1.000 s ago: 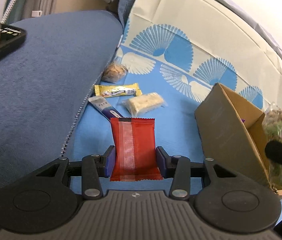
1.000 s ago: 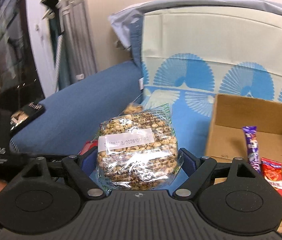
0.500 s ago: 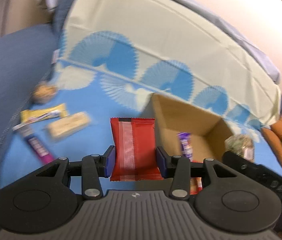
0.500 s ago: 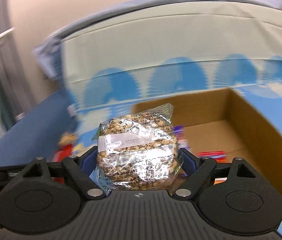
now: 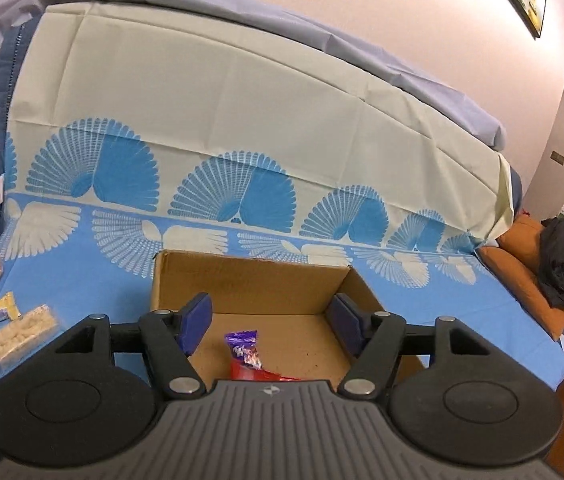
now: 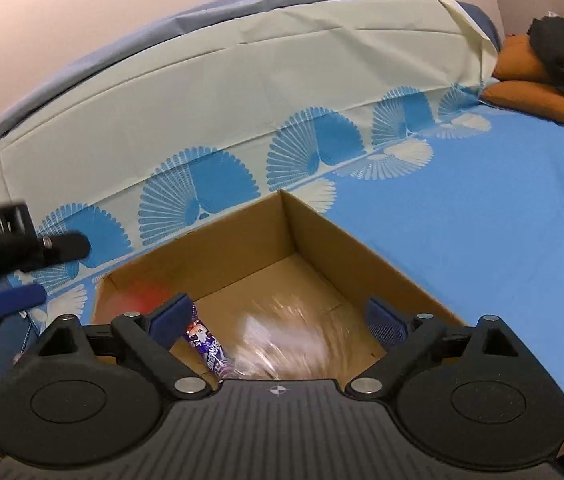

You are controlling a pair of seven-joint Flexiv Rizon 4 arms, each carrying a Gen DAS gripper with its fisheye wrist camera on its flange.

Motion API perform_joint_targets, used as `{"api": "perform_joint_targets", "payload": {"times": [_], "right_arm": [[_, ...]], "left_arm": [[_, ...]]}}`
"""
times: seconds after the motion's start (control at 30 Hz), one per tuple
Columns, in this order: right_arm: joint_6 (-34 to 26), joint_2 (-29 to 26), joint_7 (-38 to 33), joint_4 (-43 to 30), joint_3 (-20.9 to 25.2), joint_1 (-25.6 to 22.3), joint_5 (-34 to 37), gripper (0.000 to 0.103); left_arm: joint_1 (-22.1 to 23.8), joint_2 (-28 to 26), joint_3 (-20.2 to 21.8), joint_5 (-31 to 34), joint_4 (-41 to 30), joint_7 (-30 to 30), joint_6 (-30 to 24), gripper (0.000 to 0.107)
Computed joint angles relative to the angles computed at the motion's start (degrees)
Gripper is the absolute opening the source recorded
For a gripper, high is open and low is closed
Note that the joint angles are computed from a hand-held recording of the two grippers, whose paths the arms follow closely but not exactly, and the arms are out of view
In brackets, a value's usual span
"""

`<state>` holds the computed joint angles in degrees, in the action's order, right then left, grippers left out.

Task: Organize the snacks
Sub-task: 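Open both grippers to drop the peanut cake and red packet into the box, then move both tools back toward the remaining snacks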

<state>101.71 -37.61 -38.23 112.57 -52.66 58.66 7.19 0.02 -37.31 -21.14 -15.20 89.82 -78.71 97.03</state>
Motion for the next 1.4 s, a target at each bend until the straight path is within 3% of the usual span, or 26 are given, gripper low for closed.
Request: {"api": "perform_joint_targets", "payload": {"times": [0.13,0.27,0.33,0.5,0.67,0.8,0.87,0.97,1.07,1.2,1.4], "right_arm": [[-1.43,-1.95,2.02,0.45,-3.66,2.05,1.03,0.095],[-3.41,-4.94,6.79,1.81,-9.64,5.83,2.71,0.095],[-4.29,-6.55,9.39,2.42,-12.08,7.07,3.01,0.095],[-3.88,-8.29,11.63,3.43,-14.09,8.10,2.19,0.095],[-1.90,-9.34,9.76,3.89,-14.99,9.60,2.05,0.091],[1.11,-9.11,5.16,3.61,-13.45,10.18,2.21,0.083],[3.40,-8.60,2.17,3.16,-11.89,10.13,2.48,0.074],[8.72,-6.40,-3.00,2.41,-7.02,8.40,1.96,0.060],[12.06,-3.95,-7.36,1.44,-1.69,6.16,0.64,0.053],[14.75,-1.55,-12.30,-0.25,5.48,2.71,-1.90,0.051],[12.73,1.00,-16.33,-2.33,13.28,-1.27,-2.61,0.052]], "left_arm": [[1.77,2.37,0.09,1.38,5.80,-1.53,4.81,0.069],[6.63,5.42,-0.79,5.45,12.94,-4.61,9.26,0.055],[11.16,6.94,-2.97,8.22,16.18,-6.26,9.63,0.051],[24.31,9.58,-10.55,12.95,22.16,-6.87,6.33,0.020],[28.68,9.17,-9.16,17.71,25.64,-2.91,9.21,0.016],[30.32,6.74,-6.33,22.04,28.80,-2.83,13.91,0.016],[31.21,6.25,-6.14,21.67,29.06,-4.68,11.19,0.016],[32.55,5.40,-7.49,22.09,28.50,-6.12,11.69,0.016],[31.96,5.04,-7.24,22.32,27.82,-5.14,10.30,0.016],[34.38,3.40,-10.50,22.24,27.46,-5.27,10.53,0.016],[31.18,0.34,-8.51,19.01,23.73,-8.44,10.89,0.018]]}}
